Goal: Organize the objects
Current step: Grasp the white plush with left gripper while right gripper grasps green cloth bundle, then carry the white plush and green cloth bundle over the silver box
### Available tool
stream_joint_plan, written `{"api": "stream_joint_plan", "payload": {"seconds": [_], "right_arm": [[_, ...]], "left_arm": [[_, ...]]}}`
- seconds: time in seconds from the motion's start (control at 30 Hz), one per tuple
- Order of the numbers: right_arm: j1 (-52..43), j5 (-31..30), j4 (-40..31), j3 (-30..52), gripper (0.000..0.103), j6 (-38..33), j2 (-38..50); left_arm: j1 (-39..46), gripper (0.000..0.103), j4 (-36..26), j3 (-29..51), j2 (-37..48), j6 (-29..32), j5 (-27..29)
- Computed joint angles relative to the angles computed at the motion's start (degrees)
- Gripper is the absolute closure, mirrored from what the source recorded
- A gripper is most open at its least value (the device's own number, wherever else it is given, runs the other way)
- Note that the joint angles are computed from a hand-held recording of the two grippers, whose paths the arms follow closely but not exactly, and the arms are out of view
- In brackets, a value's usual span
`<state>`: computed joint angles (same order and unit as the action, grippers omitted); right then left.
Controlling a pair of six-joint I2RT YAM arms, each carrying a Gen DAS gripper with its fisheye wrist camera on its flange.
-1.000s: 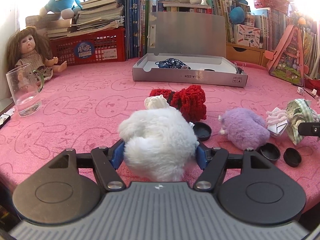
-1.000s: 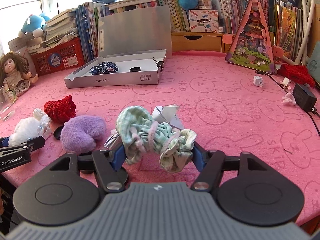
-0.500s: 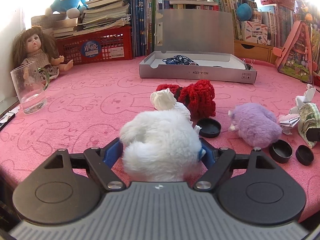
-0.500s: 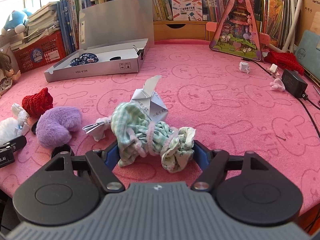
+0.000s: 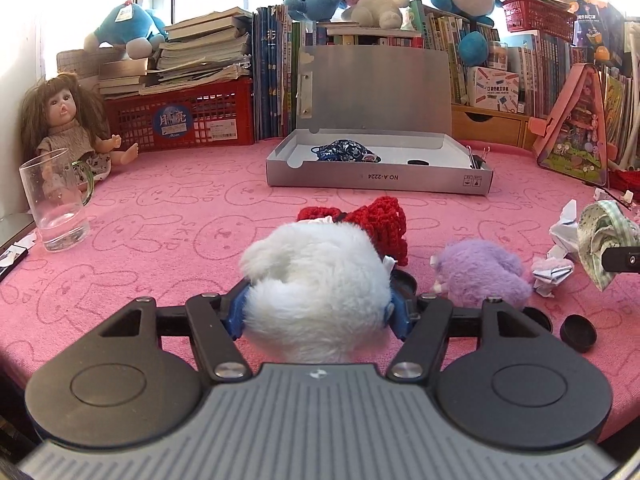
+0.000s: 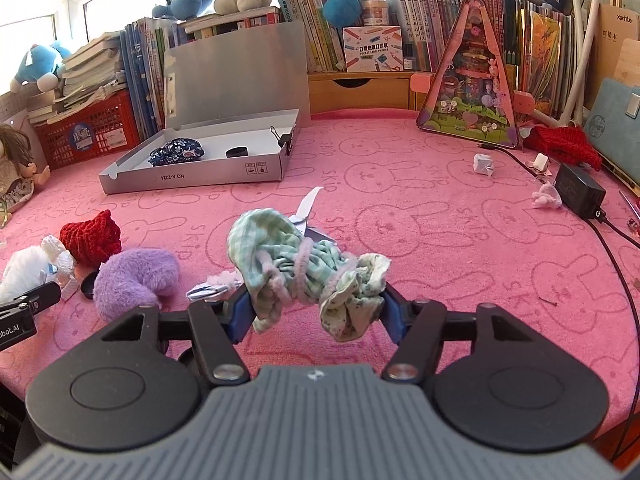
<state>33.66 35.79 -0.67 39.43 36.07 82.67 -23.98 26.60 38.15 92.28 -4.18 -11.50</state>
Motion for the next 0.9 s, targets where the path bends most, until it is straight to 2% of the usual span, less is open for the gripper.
{"api": "stream_joint_plan", "payload": {"seconds": [0.23, 0.63, 0.9], "right_arm": [[-0.1, 0.0, 2.3, 2.2, 0.038, -3.7, 0.1], [-4.4, -6.6, 4.1, 9.2, 0.038, -7.0, 5.3], [-6.1, -8.5, 4.2, 13.3, 0.038, -8.8, 8.9]], "left_arm": [[-0.2, 0.033, -2.1, 3.4, -0.9, 0.4, -0.1], [1.2, 0.033, -11.7, 19.4, 5.7, 1.2, 1.6], [1.1, 0.033, -17.0, 28.1, 11.1, 1.0, 2.1]]}}
